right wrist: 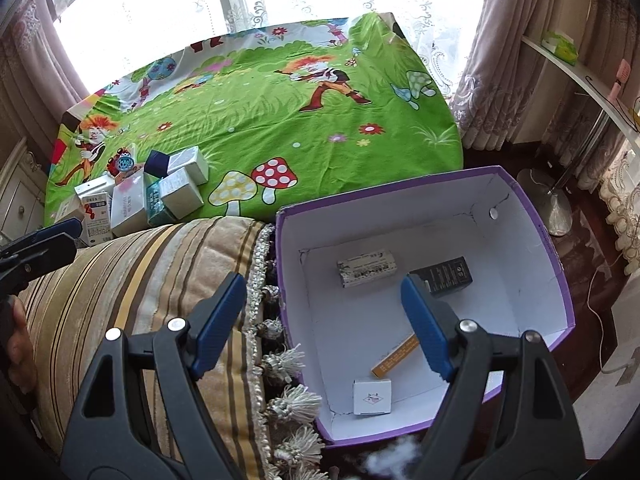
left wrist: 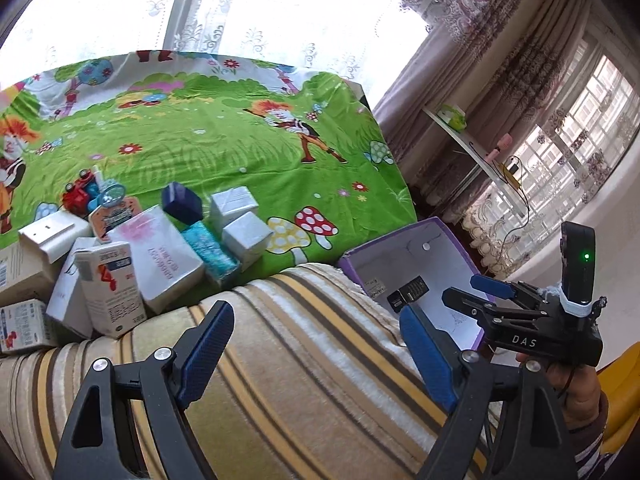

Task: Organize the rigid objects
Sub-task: 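Move both grippers back to the pile of boxes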

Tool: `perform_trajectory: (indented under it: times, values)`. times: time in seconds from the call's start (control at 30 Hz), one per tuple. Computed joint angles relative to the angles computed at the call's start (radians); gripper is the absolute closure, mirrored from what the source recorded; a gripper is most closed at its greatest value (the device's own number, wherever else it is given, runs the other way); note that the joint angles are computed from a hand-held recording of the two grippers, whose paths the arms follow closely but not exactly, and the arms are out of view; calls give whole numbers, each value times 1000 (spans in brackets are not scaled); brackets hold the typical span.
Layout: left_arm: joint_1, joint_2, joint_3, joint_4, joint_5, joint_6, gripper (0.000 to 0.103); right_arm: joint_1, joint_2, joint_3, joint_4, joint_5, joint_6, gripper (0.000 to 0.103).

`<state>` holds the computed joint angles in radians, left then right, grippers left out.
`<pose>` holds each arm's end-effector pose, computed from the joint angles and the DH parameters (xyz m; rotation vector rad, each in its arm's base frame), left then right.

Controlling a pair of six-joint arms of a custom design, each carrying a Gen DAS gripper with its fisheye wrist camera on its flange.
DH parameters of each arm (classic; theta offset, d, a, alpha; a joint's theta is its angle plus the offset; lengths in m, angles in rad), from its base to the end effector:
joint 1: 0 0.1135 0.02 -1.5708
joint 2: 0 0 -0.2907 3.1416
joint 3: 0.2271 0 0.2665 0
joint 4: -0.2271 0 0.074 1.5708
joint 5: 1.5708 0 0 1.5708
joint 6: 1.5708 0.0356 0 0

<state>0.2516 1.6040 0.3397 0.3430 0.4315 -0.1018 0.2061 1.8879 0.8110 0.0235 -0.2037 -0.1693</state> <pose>0.2260 0.0427 0.0899 -0.2502 2.4198 -0.4691 0.3317 0.0767 0.0949 -0.5574 2.5558 0.2799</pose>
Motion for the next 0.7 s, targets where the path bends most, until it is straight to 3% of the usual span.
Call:
perform_trajectory:
  times: [0.33, 0.7]
  values:
    - [303, -61, -60, -84, 93, 156, 17, 92, 7, 15, -25, 6, 13, 21]
    - [646, -5, -25, -202, 154, 379, 17, 209, 23, 59, -64, 7, 16, 21]
